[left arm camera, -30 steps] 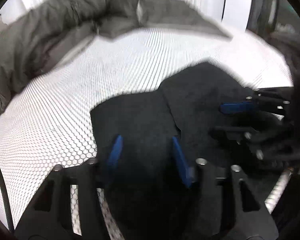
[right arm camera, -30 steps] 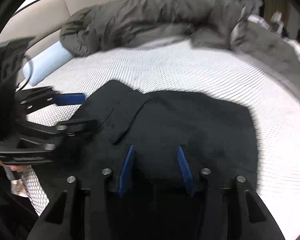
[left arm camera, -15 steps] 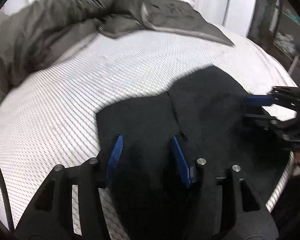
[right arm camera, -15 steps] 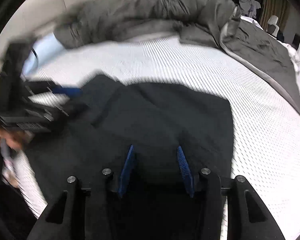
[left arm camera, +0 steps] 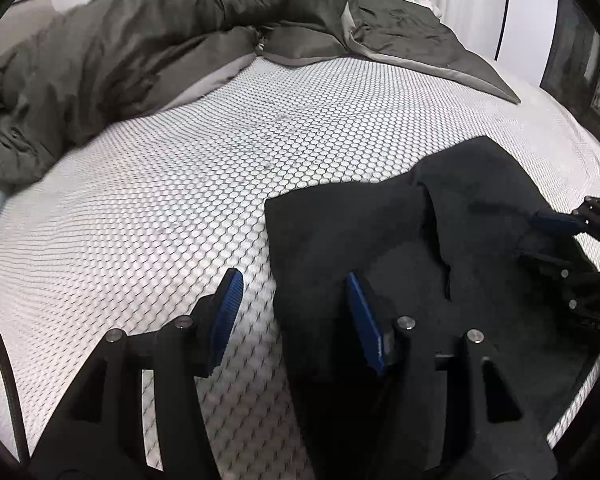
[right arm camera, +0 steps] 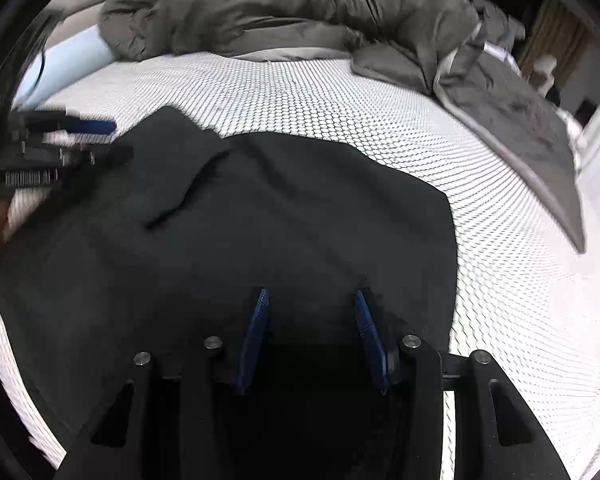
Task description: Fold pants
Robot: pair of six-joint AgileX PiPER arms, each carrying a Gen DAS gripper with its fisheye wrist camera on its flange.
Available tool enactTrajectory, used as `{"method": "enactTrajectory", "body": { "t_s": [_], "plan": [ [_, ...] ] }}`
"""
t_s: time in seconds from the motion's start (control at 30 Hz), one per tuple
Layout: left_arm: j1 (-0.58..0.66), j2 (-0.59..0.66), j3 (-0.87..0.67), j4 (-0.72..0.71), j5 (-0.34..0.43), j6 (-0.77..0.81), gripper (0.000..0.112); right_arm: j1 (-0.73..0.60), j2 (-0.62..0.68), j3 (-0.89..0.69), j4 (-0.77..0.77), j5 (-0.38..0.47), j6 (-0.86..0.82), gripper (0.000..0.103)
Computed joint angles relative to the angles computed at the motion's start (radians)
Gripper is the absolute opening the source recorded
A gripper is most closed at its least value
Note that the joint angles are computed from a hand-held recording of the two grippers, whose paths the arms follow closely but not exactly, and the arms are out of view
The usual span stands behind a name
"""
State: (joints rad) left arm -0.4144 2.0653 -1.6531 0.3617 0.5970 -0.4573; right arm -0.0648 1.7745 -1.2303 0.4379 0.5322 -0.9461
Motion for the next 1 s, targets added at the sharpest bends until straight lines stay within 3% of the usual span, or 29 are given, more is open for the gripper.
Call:
{"method": "enactTrajectory", "body": {
  "t_s": [0.03,0.1,0.17,0.23,0.33,0.4,0.5,0.63,0.67,0.73,0.83,0.9,1.0],
  "plan": [
    [-0.002,-0.024,0.024,-0.019,-0.007,0.010,0.052,-0.006,-0.021,0.030,0.047,-0.021,-0.050,0.046],
    [-0.020,-0.117,0.130,-0.071,-0.069,0.045,0.053,-0.044,-0.076,0.072,0.179,0.027,-0.161,0.051],
    [-0.060,-0.189,0.228,-0.046,-0.122,0.040,0.063,-0.110,-0.116,0.092,0.351,0.161,-0.282,0.058],
    [-0.116,-0.225,0.294,0.044,-0.137,-0.029,0.074,-0.135,-0.139,0.119,0.425,0.261,-0.362,0.058],
    [-0.151,-0.203,0.328,0.015,-0.150,0.042,0.075,-0.086,-0.164,0.185,0.434,0.277,-0.421,0.058],
    [-0.168,-0.168,0.329,0.051,-0.123,0.009,0.075,-0.034,-0.149,0.219,0.379,0.196,-0.383,0.058],
    [-0.148,-0.201,0.406,0.035,-0.203,0.052,0.078,-0.078,-0.173,0.269,0.388,0.156,-0.454,0.058],
    [-0.111,-0.234,0.455,-0.052,-0.236,0.124,0.080,-0.252,-0.194,0.253,0.423,0.284,-0.509,0.053],
    [-0.112,-0.229,0.452,-0.042,-0.237,0.118,0.081,-0.290,-0.199,0.252,0.428,0.292,-0.524,0.055],
    [-0.127,-0.241,0.481,0.028,-0.241,0.038,0.082,-0.329,-0.171,0.229,0.423,0.331,-0.506,0.069],
    [-0.133,-0.269,0.494,0.017,-0.237,0.027,0.082,-0.353,-0.129,0.187,0.422,0.382,-0.484,0.070],
    [-0.105,-0.310,0.529,-0.043,-0.285,0.060,0.082,-0.408,-0.148,0.186,0.461,0.450,-0.514,0.070],
    [-0.050,-0.340,0.554,-0.235,-0.324,0.201,0.082,-0.468,-0.053,0.067,0.507,0.559,-0.436,0.070]
  ]
}}
